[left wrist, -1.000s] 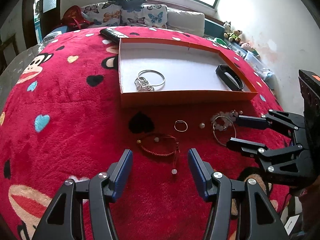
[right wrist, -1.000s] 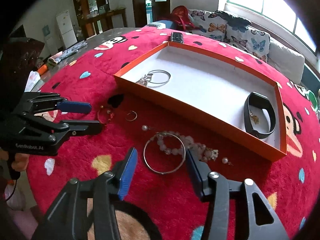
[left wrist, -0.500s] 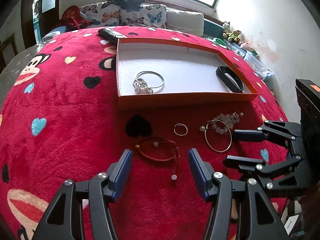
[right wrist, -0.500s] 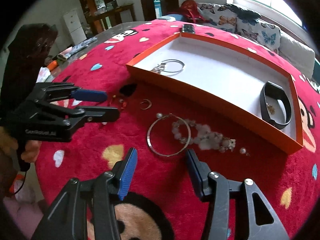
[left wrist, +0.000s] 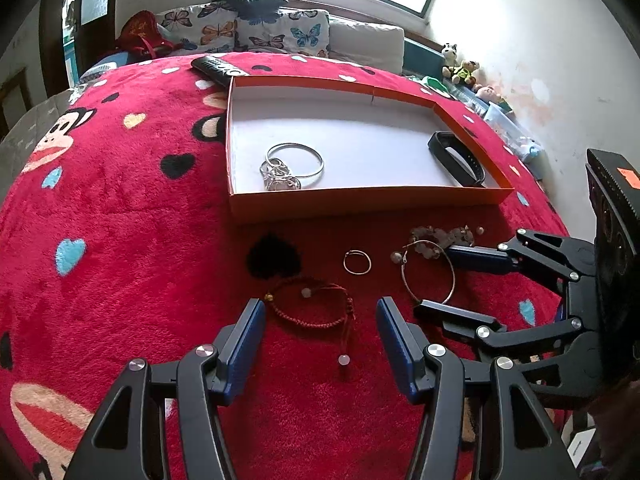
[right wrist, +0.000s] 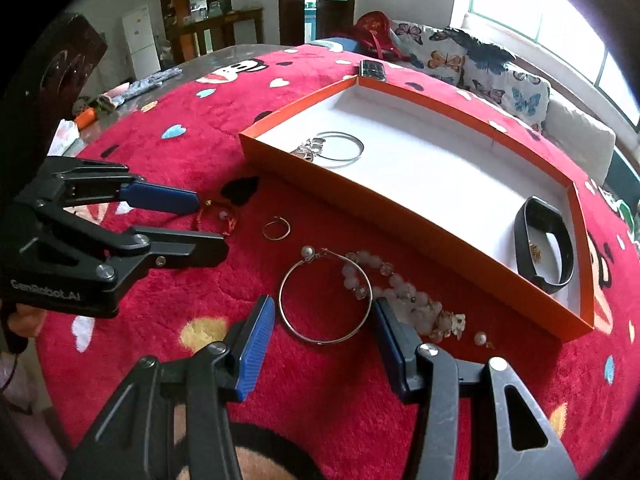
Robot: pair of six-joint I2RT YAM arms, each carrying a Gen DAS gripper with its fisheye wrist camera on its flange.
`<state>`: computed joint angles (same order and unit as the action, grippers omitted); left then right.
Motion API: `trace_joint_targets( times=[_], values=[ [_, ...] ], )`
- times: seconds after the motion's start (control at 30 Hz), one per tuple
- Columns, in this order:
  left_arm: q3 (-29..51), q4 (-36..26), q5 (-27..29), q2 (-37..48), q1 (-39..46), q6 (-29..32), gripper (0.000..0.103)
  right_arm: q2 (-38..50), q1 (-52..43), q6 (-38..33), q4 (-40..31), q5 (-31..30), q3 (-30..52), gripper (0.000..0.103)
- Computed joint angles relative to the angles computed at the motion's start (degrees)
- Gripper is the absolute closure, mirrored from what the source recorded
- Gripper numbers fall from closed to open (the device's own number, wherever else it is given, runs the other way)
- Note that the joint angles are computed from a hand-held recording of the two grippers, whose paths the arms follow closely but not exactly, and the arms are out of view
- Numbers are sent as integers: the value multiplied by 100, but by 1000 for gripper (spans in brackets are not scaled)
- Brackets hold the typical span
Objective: Organize jewelry
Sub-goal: 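Close the left tool on the red cord bracelet while the right tool reaches the silver hoop, then carry the red bracelet into the box with the left tool while the right tool carries the hoop in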
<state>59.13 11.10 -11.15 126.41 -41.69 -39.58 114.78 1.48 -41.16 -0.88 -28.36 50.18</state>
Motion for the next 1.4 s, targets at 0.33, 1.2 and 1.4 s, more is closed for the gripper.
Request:
trace_joint_targets(
  times=[0.33,1.2,1.4],
  values=[
    [154,-91,-127,108,-30,-109,42,-73,-152,-7,-214,-150,12,50],
    [-509,155,-818,-748,-467,-41,100,-688,-951,-85,-897,-886,-112,50],
    [-554,-96,-1012,-1364,-497,216,100,-886,-1160,-59,-1194,-1055,122,50]
  ],
)
